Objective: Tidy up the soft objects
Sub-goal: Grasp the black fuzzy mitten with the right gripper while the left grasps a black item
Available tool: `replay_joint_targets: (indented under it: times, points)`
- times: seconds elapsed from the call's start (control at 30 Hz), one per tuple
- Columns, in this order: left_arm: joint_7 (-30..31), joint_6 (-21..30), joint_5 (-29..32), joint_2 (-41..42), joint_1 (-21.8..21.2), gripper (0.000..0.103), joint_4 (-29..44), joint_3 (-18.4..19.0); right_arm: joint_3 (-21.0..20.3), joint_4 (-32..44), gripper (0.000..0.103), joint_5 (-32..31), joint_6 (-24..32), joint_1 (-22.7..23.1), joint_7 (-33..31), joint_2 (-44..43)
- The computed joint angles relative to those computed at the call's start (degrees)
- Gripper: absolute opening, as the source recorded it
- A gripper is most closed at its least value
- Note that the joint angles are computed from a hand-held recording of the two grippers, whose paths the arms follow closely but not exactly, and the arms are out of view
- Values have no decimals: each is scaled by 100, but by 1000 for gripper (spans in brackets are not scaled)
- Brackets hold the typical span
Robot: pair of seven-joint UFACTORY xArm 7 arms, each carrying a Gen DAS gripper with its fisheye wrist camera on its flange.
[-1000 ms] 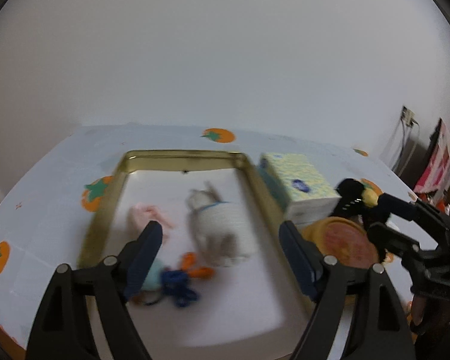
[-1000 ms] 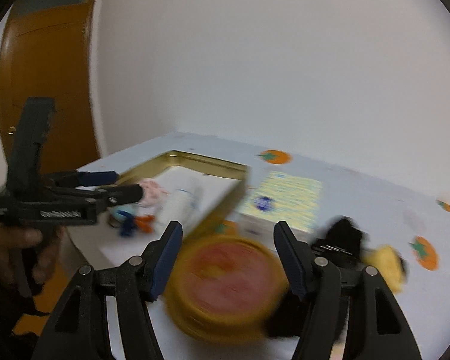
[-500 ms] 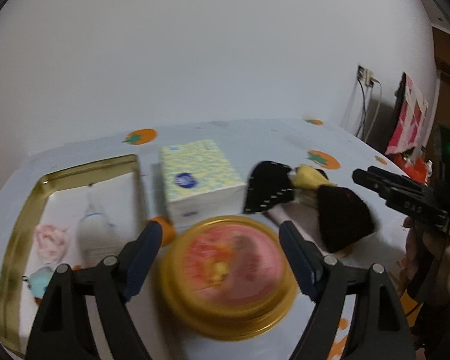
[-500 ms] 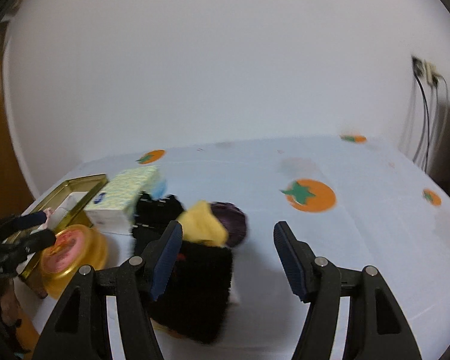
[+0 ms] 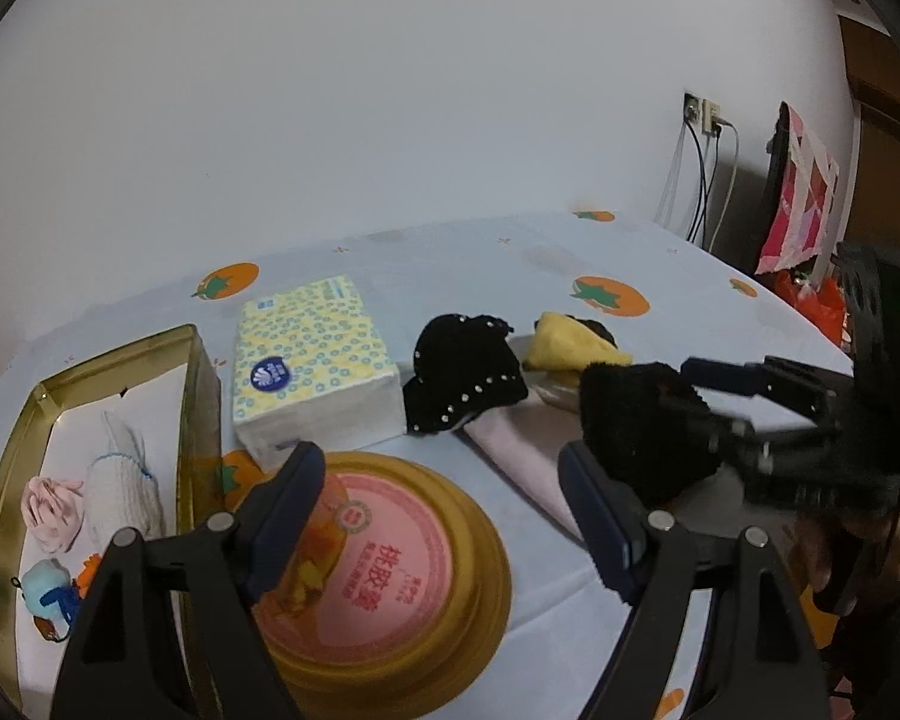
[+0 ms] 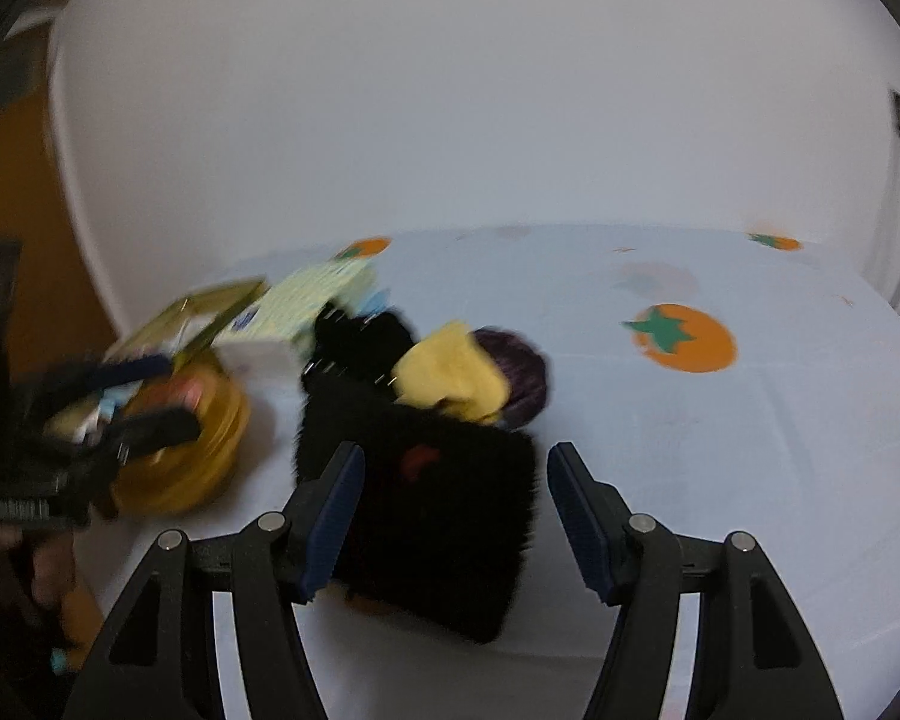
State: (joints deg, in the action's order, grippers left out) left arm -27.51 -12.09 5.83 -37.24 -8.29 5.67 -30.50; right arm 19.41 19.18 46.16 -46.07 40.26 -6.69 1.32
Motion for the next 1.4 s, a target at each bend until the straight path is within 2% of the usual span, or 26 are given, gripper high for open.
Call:
replay_joint_targets:
  times: [0.07, 0.2, 0.27, 0.37, 0.43, 0.63, 0.73, 0.8, 0.87, 0.93, 1.07, 1.2, 1.27, 1.4]
  points:
    - [6, 25, 6, 44, 45, 81, 37, -7, 79, 140, 65, 324, -84, 121, -452, 122]
    - [52, 59, 25, 153, -24, 81, 92, 114, 27, 262, 62, 433, 314, 142, -754, 89]
    - [62, 83, 27, 134, -63, 81, 92, 141, -24, 216, 32, 211, 391, 82, -563, 68]
    - [93, 94, 41, 161, -105, 81, 114, 200, -41, 140, 27, -79, 434, 26, -391, 31]
    - [104, 95, 41, 159, -105, 81, 123, 196, 7, 188, 24, 116, 301, 90, -580, 99]
    - [164, 70, 33, 285, -127, 81, 175, 272, -48, -283, 23, -685, -616, -18, 503, 53]
    - [189, 83, 17, 344, -18, 81, 260, 154, -129, -521, 23, -1137, -1184, -155, 1209, 54]
    - [195, 116, 13, 404, 194, 81, 370, -104, -163, -614, 23, -1231, -1568, -231, 1577, 82]
    - [189, 165, 24, 499, 401, 81, 501, -328, -90, -513, 23, -654, -1710, -158, 1415, 104]
    - [181, 218, 51, 646, 533, 81, 666, -467, -65, -338, 23, -98, -1522, -121, 1157, 21]
    - [106, 312, 86, 850, 735, 81, 932, -687, -95, -82, 23, 278, -1205, -203, 927, -113]
    - [-48, 548, 142, 1167, 902, 80, 1295, -821, -73, 376, 23, 831, -1111, -205, 350, 90]
    - [-153, 689, 232, 1302, 1013, 77, 1456, -877, -129, 578, 23, 909, -1124, -220, 182, 266]
    - [-336, 983, 457, 1693, 1001, 60, 1810, -687, -178, 909, 23, 1134, -1345, -134, -174, 601]
